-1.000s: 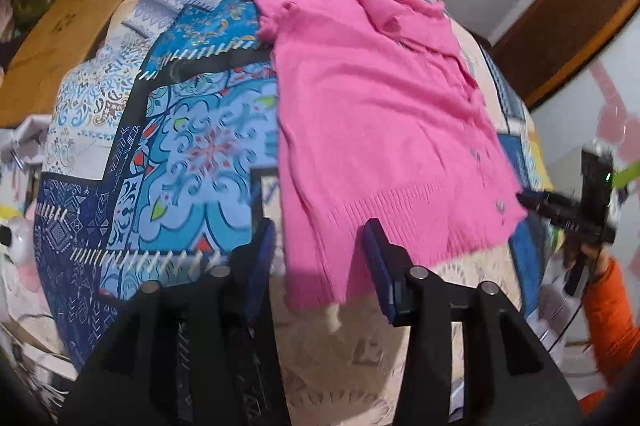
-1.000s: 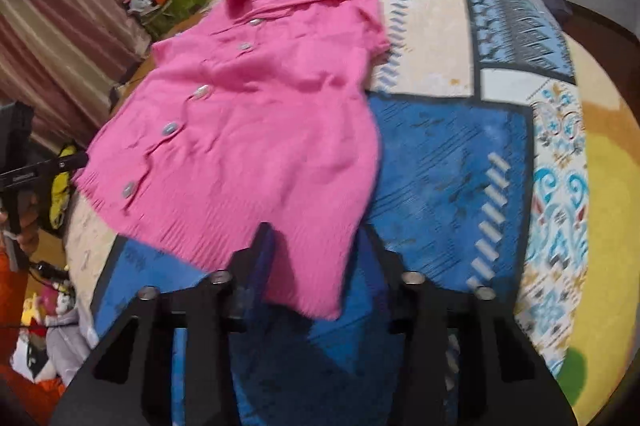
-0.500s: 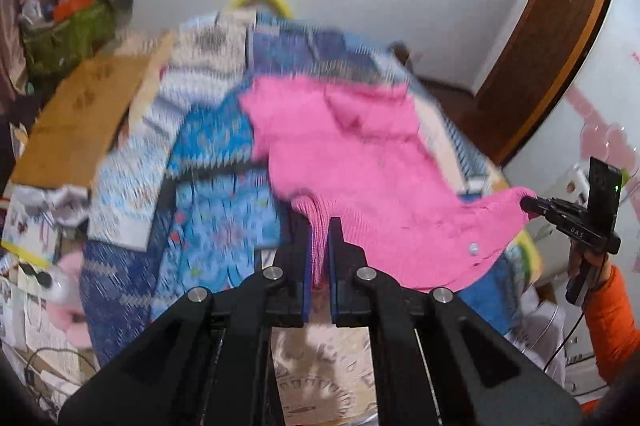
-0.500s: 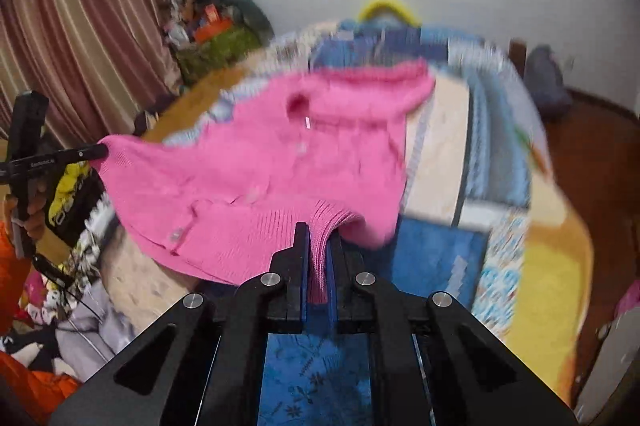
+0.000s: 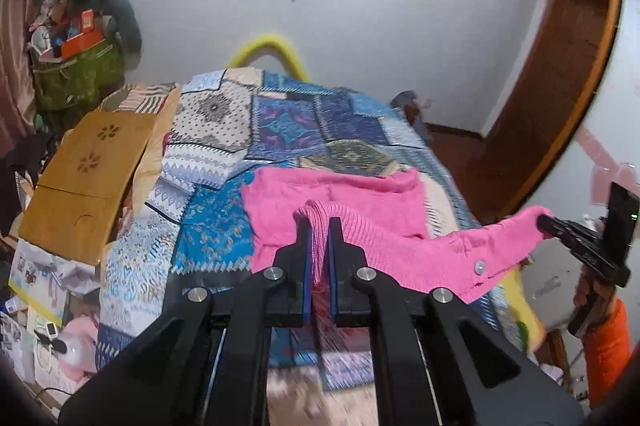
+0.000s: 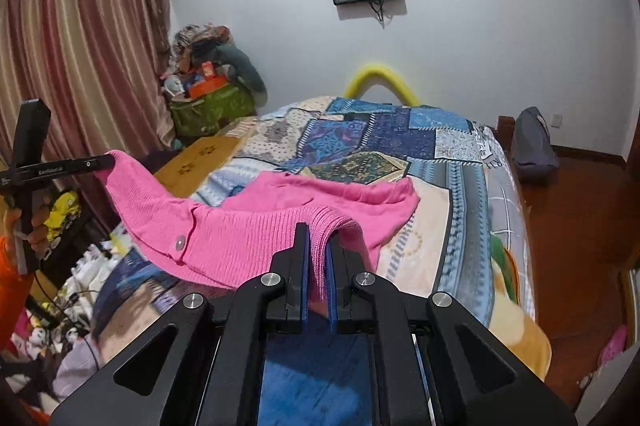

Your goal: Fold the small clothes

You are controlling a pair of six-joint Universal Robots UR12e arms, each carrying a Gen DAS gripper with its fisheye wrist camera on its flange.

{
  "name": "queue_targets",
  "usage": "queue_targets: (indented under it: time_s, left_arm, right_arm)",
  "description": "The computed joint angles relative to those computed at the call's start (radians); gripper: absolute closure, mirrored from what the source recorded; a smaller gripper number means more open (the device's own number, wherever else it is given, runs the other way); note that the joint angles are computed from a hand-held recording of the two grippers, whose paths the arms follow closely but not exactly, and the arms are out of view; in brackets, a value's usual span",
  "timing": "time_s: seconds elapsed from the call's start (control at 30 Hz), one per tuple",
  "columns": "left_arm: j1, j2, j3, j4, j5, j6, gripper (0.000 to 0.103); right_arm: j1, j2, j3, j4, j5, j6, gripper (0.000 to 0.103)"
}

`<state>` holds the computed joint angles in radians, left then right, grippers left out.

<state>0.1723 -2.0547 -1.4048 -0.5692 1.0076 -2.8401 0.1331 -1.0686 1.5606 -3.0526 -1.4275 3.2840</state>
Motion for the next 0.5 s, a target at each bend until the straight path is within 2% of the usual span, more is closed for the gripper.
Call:
queue_targets:
  time_s: [0.1,0.3,0.43,0.5]
  left_arm:
    - [-0.032,-0.088,0.115,-0.07,0.082,-0.019,0.097]
    - [-0.075,-0.27,0.367,-0.246,0.182,-0.051,0.097]
    - [-0.091,-0.388,0.545,-0.336,0.216,-0.071,0.097]
    - [-0.096,-0.456,0.656,-0.407,0.223,-0.077,0.097]
  right_arm:
    - [-0.006,0.05,-0.071,0.066,-0.003,-0.003,0.097]
    - [-0.03,0.166,-0.245,0.224,0.005,-0.018,0.097]
    - [-0.044,0.242,-0.367,0.319,0.017,-0.024,0.097]
    - [-0.049,0.277,-0.426,0.362,0.014,-0.02,0.095]
